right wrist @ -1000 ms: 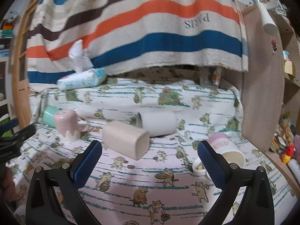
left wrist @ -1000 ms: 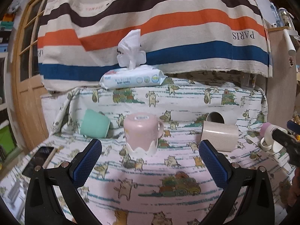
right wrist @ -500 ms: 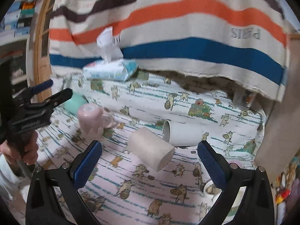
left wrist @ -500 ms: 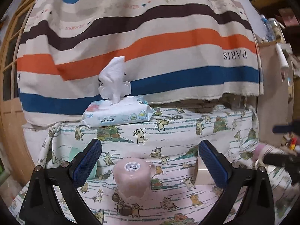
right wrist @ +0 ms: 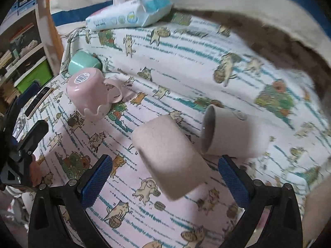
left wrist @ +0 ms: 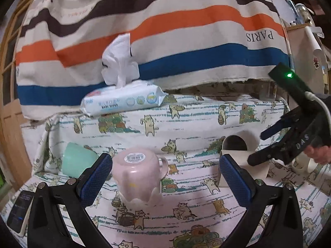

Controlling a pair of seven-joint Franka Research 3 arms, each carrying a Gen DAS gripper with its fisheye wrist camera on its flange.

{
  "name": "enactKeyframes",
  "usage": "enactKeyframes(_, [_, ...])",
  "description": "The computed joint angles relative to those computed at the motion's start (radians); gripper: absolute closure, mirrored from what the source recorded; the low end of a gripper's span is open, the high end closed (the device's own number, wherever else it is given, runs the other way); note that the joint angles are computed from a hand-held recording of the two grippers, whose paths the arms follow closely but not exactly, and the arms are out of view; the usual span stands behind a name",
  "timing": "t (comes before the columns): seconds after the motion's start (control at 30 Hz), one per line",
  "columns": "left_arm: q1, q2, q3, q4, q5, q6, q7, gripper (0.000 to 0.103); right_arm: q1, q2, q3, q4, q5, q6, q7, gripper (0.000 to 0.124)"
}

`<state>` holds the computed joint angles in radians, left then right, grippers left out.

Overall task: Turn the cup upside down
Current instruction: 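Move the right tool to the beige cup lying on its side, then close the right tool on the beige cup and lift it, rolling it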

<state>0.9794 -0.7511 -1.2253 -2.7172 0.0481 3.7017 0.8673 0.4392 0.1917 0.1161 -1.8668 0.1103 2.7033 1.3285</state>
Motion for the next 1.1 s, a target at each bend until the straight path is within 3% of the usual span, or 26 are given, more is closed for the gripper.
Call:
enactKeyframes(0.1, [-0.008, 0.076, 0.022, 0.018, 0.031, -0.028, 0.015, 0.0, 0.003, 0.044, -0.006, 0.051, -0.022, -0.017, -0.007, 0.021])
enactKeyframes(0.27, [-0.017, 0.12, 0.029, 0.024, 0.004, -0.043, 0.046, 0.0, -0.038, 0.114, 0.027, 0.136, 0.068, -0.102, -0.193, 0.022])
enactKeyframes(0.4, [-0.021, 0.126, 0.027, 0.024, -0.012, -0.047, 0.066, 0.0, -0.073, 0.167, 0.045, 0.231, 0.172, -0.244, -0.3, 0.022])
enactKeyframes(0.53, [-0.023, 0.124, 0.025, 0.023, -0.023, -0.045, 0.078, 0.0, -0.054, 0.201, 0.024, 0.303, 0.151, -0.343, -0.33, 0.022])
enactKeyframes(0.6, [-0.022, 0.125, 0.024, 0.025, -0.025, -0.05, 0.082, 0.0, -0.042, 0.22, 0.015, 0.339, 0.132, -0.389, -0.323, 0.03])
enactKeyframes(0.7, [-0.027, 0.123, 0.029, 0.023, -0.028, -0.054, 0.083, 0.0, -0.014, 0.249, -0.011, 0.387, 0.074, -0.446, -0.276, 0.048])
enactKeyframes(0.83, [-0.022, 0.104, 0.022, 0.025, -0.027, -0.063, 0.079, 0.0, -0.011, 0.277, -0.011, 0.421, 0.071, -0.489, -0.247, 0.052])
enactKeyframes(0.97, [-0.018, 0.101, 0.021, 0.031, -0.017, -0.072, 0.071, 0.0, 0.022, 0.317, -0.036, 0.46, 0.039, -0.521, -0.096, 0.054])
enactKeyframes(1.03, [-0.013, 0.085, 0.016, 0.028, -0.021, -0.072, 0.057, 0.0, 0.057, 0.288, -0.068, 0.411, 0.007, -0.471, 0.083, 0.054])
enactKeyframes(1.1, [-0.009, 0.063, 0.012, 0.027, -0.02, -0.085, 0.04, 0.0, 0.063, 0.205, -0.069, 0.27, 0.023, -0.347, 0.237, 0.054])
